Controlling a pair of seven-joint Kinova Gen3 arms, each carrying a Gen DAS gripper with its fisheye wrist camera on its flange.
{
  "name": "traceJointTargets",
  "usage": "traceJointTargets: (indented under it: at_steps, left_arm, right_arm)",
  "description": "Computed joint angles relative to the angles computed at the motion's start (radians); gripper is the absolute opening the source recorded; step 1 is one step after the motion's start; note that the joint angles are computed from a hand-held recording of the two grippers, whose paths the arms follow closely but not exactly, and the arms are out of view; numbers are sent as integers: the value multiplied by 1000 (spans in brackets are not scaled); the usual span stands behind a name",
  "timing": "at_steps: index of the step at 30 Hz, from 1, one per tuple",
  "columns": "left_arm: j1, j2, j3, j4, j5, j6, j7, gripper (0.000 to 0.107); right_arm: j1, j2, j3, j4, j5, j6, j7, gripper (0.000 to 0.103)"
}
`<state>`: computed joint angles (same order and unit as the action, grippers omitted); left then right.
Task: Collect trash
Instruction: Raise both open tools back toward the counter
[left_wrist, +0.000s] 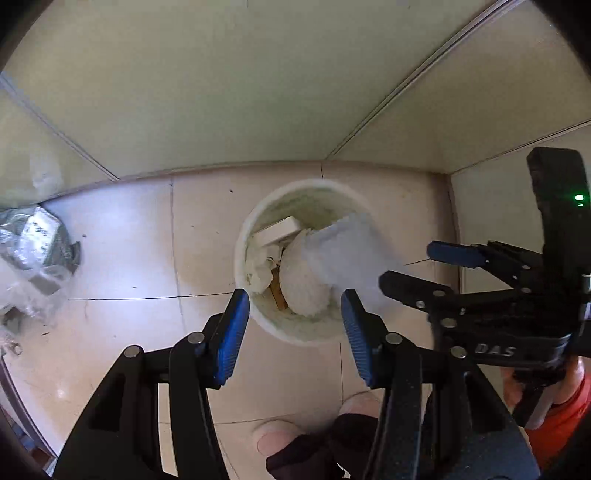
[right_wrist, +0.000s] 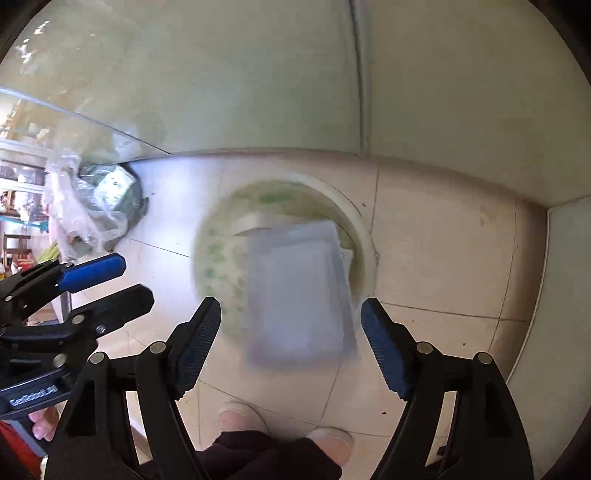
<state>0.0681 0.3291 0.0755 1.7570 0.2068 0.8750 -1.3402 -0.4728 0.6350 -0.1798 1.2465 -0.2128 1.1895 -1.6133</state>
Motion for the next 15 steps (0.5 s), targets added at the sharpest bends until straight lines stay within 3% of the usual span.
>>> traceJointTargets:
  at_steps: [3, 5, 8, 11, 15]
  left_arm:
    - [24, -64, -26, -12, -28, 53, 59, 50]
    - [94, -104, -106, -37, -32, 113, 90, 50]
    - [152, -142, -160, -120, -54, 235, 158, 50]
    - [72, -177, -59, -217, -90, 357, 224, 50]
    - [-49, -237, 109, -396, -147, 510, 306, 50]
  right_arm:
    - [17, -3, -63, -42, 55, 42, -41, 77]
    - [38, -8, -132, -84, 108, 92, -108, 76]
    - [43, -38, -149, -178, 113, 210, -140, 76]
    - [-1, -76, -107, -302, 114, 332, -160, 76]
    - [-91, -162, 76, -487, 43, 463, -101, 77]
